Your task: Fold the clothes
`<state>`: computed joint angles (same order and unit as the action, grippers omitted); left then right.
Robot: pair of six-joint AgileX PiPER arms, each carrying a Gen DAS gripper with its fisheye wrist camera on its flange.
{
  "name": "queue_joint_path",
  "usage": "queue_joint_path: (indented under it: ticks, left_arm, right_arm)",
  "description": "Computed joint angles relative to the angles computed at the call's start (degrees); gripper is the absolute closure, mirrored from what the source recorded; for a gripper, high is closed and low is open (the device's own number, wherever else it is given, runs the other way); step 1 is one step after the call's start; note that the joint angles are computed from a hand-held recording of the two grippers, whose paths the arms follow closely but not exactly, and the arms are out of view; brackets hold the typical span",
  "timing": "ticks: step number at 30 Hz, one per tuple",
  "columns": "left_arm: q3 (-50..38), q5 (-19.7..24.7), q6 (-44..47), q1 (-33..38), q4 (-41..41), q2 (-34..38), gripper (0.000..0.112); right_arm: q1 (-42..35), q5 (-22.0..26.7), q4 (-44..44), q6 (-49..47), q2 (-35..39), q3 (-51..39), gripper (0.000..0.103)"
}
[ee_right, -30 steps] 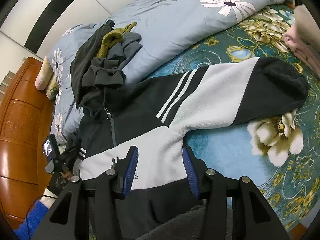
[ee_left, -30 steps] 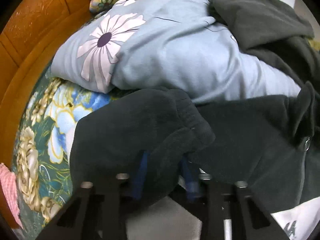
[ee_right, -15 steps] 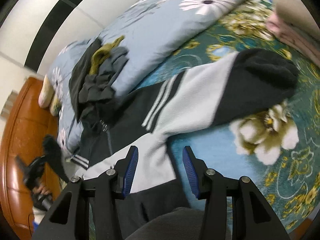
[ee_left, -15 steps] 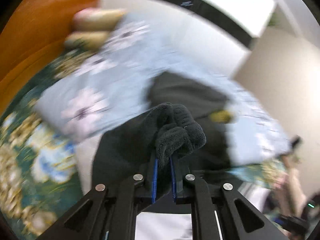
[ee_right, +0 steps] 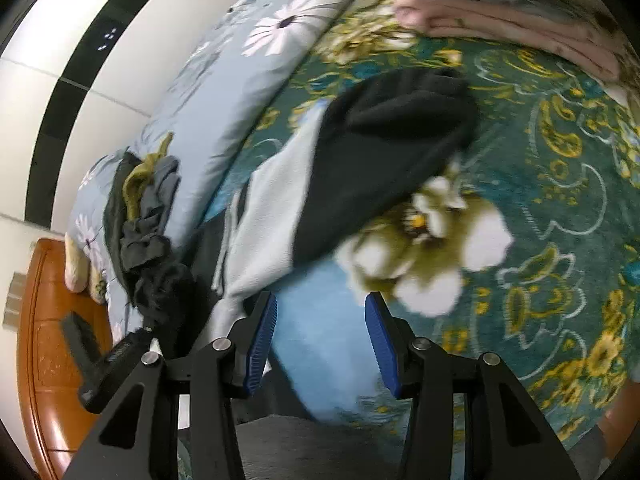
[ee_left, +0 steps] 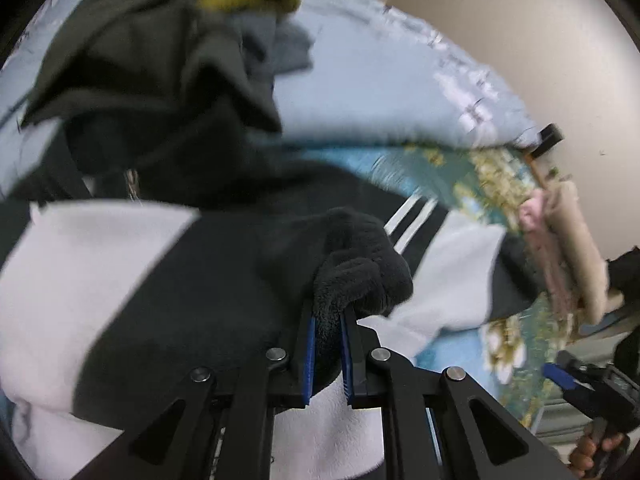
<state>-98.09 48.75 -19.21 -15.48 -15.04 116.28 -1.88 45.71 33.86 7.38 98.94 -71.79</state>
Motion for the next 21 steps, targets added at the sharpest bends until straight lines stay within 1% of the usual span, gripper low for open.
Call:
queue_joint_path:
  ticks: [2,3,4,5,8,9,10,11,12,13,14,16,19,21]
  left_arm:
    - [-2.69,1.77,-3.62,-1.27,2.58,2.92,0.099]
    - [-3.0,2.19,-3.38,-0.76,1.9,3.9,0.097]
    - [-4.11,3.46,-4.17,-0.75,1.89,5.0,0.095]
    - [-5.26,4.75,-4.94,-0.73,1.84,6.12,0.09]
    - [-10.12,10.07,-6.45,-0.5,-0.53,8.92,0.083]
    - [-9.82,10.71,-4.79,0.27,-2.44,8.47,0.081]
    - [-10.07,12.63,-0.84,1.11,-5.11,8.2,0.076]
    - [-8.06,12.27,0.82,2.62,-8.77,6.28,0.068]
    - [-6.45,11.64,1.57,3.71,-10.97,4.66,0.064]
    - [-4.02,10.56,2.34,4.84,-12.99,2.69,0.057]
    - [-1.16,9.46,3.08,6.17,-14.7,0.26,0.052]
    - [2.94,8.73,3.34,8.36,-14.79,-3.97,0.051]
    - [7.78,9.38,2.22,12.35,-12.47,-9.51,0.051]
    - [10.89,10.24,1.43,15.64,-11.79,-12.71,0.05]
  right_arm:
    - [-1.14,-0.05,-0.03,-0.44,1.06,0.12,0.056]
    - [-1.67,-0.17,0.0,-0.86,1.74,0.01,0.056]
    - [-2.15,-0.4,0.17,-1.27,2.49,-0.24,0.056]
    - [-2.9,-0.6,0.73,-2.02,3.52,-0.65,0.056]
    - [-5.66,-1.66,2.91,-3.5,6.69,-2.51,0.056]
    - [-6.64,-2.07,3.79,-3.98,7.79,-3.29,0.056]
    - [-7.45,-2.42,4.37,-3.97,8.75,-4.02,0.056]
    - [-8.56,-3.13,5.36,-3.78,10.06,-4.93,0.056]
    - [-9.7,-3.94,6.9,-3.71,11.36,-5.66,0.056]
    - [-10.58,-4.47,7.82,-3.3,12.43,-6.29,0.055]
    - [-11.28,-5.02,8.05,-2.27,13.64,-7.12,0.055]
    - [-11.99,-6.07,6.75,0.82,15.76,-9.01,0.055]
    - [-12.32,-6.5,4.23,4.53,18.84,-12.74,0.055]
    - [-11.92,-4.36,1.1,7.58,22.0,-17.62,0.055]
